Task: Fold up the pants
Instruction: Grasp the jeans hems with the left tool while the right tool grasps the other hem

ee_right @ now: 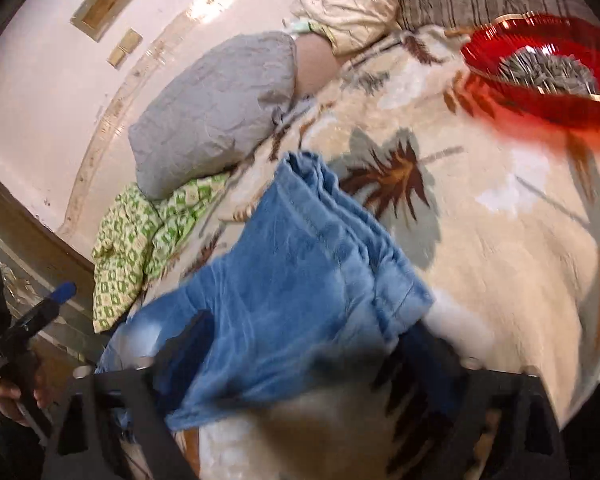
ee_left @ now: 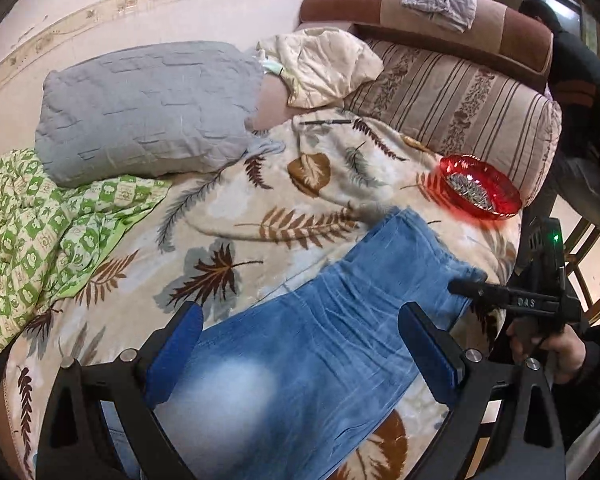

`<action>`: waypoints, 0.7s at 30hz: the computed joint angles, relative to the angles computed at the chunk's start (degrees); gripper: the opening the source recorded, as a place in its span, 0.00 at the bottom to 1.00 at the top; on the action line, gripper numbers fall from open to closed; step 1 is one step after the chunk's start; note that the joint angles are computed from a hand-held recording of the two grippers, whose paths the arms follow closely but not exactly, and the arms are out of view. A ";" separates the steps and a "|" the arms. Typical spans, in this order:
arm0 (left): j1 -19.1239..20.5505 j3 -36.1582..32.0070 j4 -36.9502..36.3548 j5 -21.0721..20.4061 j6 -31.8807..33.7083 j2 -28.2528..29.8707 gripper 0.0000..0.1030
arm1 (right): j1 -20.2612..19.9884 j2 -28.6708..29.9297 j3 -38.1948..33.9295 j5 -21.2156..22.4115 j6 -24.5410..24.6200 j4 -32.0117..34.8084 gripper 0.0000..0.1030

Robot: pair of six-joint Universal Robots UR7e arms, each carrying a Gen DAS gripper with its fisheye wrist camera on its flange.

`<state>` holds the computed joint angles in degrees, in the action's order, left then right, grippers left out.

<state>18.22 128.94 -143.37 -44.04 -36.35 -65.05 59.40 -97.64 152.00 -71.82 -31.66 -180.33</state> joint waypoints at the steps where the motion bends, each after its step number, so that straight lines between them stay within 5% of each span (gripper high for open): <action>1: 0.39 -0.55 0.36 -0.23 0.27 0.23 0.95 | 0.54 0.71 -0.28 -1.29 -0.73 -0.98 0.43; 2: 0.82 -1.05 0.27 -0.53 0.95 0.56 0.95 | 0.50 0.74 -0.87 -1.98 -1.50 0.36 0.16; 6: 4.13 -5.79 -2.63 -6.17 11.36 4.13 0.95 | -0.88 0.19 -0.57 -1.64 -5.45 1.79 0.13; 12: 10.51 -19.32 -4.02 -15.86 28.65 17.30 0.95 | -3.60 -0.76 0.17 0.90 -7.79 2.19 0.13; 16: 14.90 -29.04 -0.57 -22.48 33.95 26.41 0.95 | -5.24 -0.77 0.11 2.78 -8.99 3.55 0.12; 21: 17.74 -36.47 5.56 -25.90 37.09 32.61 0.90 | -6.07 -0.56 -0.53 3.85 -9.16 5.42 0.12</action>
<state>35.96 92.47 -137.81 -69.94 0.73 -32.45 53.33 -98.20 151.47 -67.97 -40.81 -174.91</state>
